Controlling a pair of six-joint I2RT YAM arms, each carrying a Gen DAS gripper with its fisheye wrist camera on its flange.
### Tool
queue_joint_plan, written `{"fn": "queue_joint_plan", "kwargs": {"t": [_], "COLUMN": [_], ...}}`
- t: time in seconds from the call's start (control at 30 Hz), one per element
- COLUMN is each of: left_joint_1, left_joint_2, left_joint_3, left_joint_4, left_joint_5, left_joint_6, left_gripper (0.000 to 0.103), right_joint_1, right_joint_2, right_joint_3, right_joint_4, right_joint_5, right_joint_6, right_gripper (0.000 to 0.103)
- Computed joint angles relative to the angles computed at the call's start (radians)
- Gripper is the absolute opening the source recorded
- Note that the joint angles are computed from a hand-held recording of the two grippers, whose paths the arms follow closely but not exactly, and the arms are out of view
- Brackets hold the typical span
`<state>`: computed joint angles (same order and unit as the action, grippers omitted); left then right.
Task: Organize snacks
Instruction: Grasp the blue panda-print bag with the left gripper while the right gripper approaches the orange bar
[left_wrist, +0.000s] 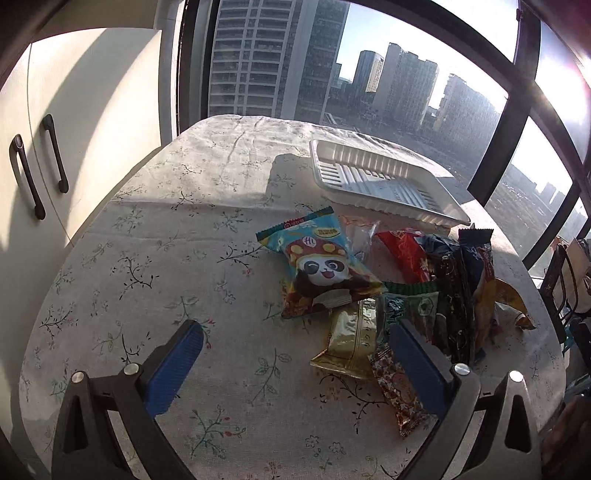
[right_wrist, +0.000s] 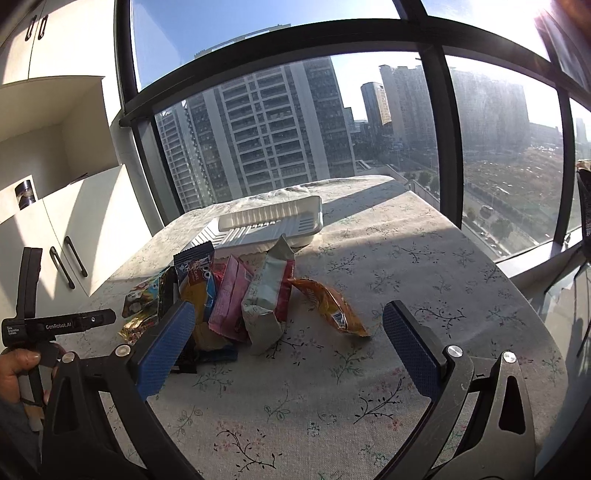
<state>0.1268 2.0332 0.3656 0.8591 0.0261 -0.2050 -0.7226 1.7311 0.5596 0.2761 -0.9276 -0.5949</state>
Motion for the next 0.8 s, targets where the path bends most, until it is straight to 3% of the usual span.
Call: {"fn": "queue_joint_plan", "kwargs": {"t": [0.17, 0.3, 0.57, 0.73, 0.8], "left_joint_1": [-0.023, -0.058, -0.04, -0.028, -0.025], "left_joint_2": [-0.01, 0.079, 0.174, 0.193, 0.203], "left_joint_3": [0.23, 0.382, 0.501, 0.543, 0.552], "left_joint_4": [-0.316, -0.455, -0.533, -0.571, -0.578], "left_joint_5": [-0.016, -0.055, -0.051, -0.027, -0.024], "left_joint_6": [0.02, 0.047, 0.064, 0.078, 0.085], "left_gripper": [0.103, 0.103, 0.091, 0.062, 0.06], "right_joint_1": [0.09, 0.132, 0.155, 0.166, 0.172], "right_joint_2": [0.099, 0.18, 0.293, 0.304, 0.3], "right_joint_3": [0.094, 0.197, 0.364, 0.388, 0.386], "right_joint_4": [0.056, 0.041, -0.087, -0.116, -0.113], "right_joint_5": [0.083, 0.137, 0.165, 0.173, 0.178], "right_joint_6": [0.096, 0.14, 0.157, 0.131, 0.127], "right_gripper": [0.103, 0.103, 0.103, 0.103, 0.103]}}
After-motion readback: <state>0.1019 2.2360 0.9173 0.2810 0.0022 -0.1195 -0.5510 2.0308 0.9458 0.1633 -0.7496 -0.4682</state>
